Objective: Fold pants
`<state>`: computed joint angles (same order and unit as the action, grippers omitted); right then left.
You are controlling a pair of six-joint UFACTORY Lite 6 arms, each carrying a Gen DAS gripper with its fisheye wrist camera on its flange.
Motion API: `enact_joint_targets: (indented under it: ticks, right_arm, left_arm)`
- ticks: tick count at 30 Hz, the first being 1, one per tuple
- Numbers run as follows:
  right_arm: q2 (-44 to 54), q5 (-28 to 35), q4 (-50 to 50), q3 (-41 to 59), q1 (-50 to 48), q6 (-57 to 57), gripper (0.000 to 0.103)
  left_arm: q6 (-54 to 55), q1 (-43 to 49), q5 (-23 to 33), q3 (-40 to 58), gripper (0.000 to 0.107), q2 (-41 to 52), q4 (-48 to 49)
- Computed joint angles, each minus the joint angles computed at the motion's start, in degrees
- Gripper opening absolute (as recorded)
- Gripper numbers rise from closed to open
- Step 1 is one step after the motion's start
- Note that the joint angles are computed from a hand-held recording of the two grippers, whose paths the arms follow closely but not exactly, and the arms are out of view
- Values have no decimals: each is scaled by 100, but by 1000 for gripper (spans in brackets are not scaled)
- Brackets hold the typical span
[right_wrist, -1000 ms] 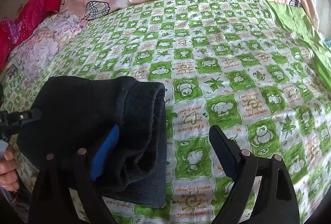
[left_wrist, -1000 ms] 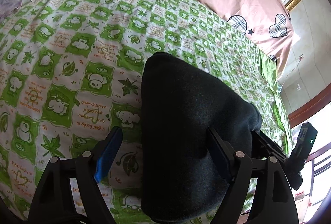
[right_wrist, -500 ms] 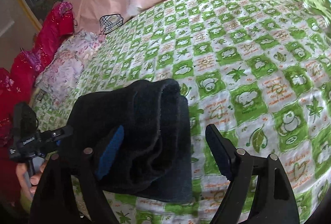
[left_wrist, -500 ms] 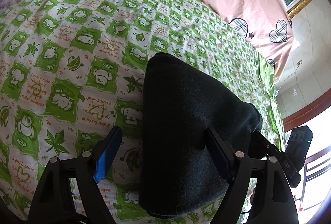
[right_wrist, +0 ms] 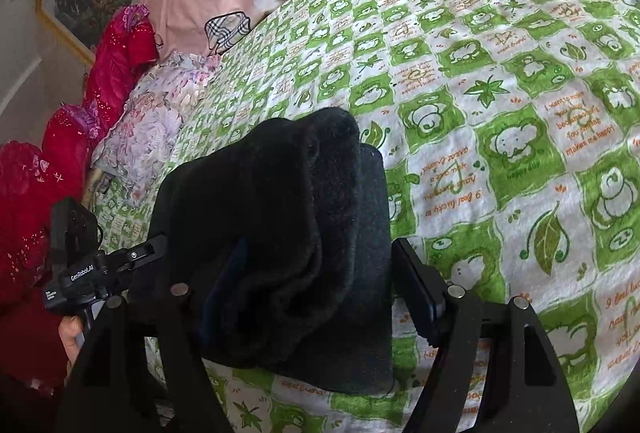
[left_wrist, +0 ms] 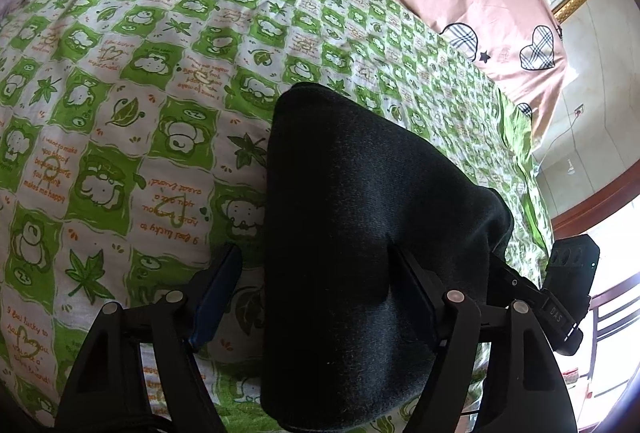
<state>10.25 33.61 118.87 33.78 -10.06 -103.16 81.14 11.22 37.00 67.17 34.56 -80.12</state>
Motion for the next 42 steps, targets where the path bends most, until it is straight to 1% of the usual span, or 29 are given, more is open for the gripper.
enact_joint_targets:
  ticks: [3,4,5,8,10,13,18,21,24,27,31,35,42]
  right_arm:
    - [20,1,-40,33,20,19,71]
    - [6,-13,-61,35,32,27,69]
    - [-15,-28,-101,31,31,37,69]
    - [-162,-121,-144,7,98,40,63]
    - [-270,-240,-80,-8,198,-31,58]
    - [-493,-332,-25,-84,306,-64,55]
    - [-849,-502,-110,-118,485,135,53]
    - [-975,-608,-219,6,633,319,52]
    - [-867,-747,-328,321,880,504,51]
    - [-626,-865,-353,732,1133,604,51]
    - [-212,-950,-347,1381,1414,719,51]
    - [279,-1141,-445,2159,1711,863,51]
    - [1168,-1227,-1535,3419,1855,1867,51]
  left_arm:
    - [-108,54,263,148,64,177,45]
    - [-156,85,403,196,57,232,72]
    - [-186,114,488,226,56,271,86]
    - [63,79,403,62,47,118,-52]
    - [250,30,311,-101,43,-57,-170]
    - [294,60,335,-193,39,-190,-200]
    - [339,239,528,-420,35,-537,-167]
    - [506,286,501,-649,34,-901,-191]
    - [802,334,325,-925,34,-1336,-346]
    - [864,502,351,-947,34,-1540,-343]
    - [624,825,489,-517,34,-1461,-111]
    - [341,1026,453,-14,34,-1253,112]
    - [-115,1170,370,783,34,-743,381]
